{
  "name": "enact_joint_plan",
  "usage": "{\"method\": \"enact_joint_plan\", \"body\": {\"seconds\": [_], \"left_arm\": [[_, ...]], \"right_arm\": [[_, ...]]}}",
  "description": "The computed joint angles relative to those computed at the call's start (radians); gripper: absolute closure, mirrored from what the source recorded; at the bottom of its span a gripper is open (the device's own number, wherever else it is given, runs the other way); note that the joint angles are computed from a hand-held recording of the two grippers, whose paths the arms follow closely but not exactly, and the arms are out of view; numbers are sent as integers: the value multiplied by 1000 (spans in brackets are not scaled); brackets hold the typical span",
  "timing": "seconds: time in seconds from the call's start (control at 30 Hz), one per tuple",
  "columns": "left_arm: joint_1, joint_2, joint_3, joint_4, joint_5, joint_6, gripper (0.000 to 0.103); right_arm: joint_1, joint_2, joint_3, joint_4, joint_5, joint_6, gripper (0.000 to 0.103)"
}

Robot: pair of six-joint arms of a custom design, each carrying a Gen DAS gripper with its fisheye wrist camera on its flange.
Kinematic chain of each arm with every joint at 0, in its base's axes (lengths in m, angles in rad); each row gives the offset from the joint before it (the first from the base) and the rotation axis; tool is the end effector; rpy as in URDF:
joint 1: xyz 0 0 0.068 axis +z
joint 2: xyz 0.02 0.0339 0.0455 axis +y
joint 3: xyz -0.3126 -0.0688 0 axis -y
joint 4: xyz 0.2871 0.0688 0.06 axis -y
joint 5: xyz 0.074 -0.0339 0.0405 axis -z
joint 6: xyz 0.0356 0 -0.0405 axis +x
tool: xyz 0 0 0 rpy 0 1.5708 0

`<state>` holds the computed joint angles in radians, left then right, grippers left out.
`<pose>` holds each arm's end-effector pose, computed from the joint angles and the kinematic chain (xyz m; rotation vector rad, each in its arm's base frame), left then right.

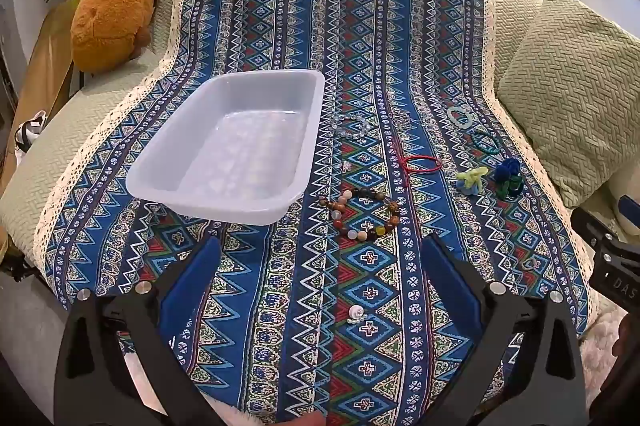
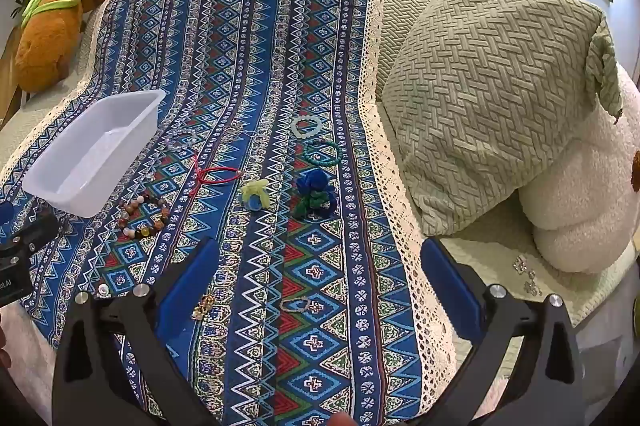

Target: Organize jewelry

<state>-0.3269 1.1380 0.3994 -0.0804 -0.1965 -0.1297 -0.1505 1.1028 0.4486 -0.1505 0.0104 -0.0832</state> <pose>0.2068 -0.0628 0.1688 0.1414 2.3653 0.0158 0.2168 -0.0332 0.1864 0.0850 2.3775 -0.1240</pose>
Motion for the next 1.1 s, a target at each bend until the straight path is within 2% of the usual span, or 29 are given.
{"method": "enact_joint_plan", "body": {"seconds": [0.47,1.1], "left_arm": [[1,-16,6,-21,1,-2,5],[-14,3,-8,9,-9,-7,5]], "right_arm": [[-1,-5,-2,-3,-4,2,3],[3,-25,-2,-23,-2,6,3]]}}
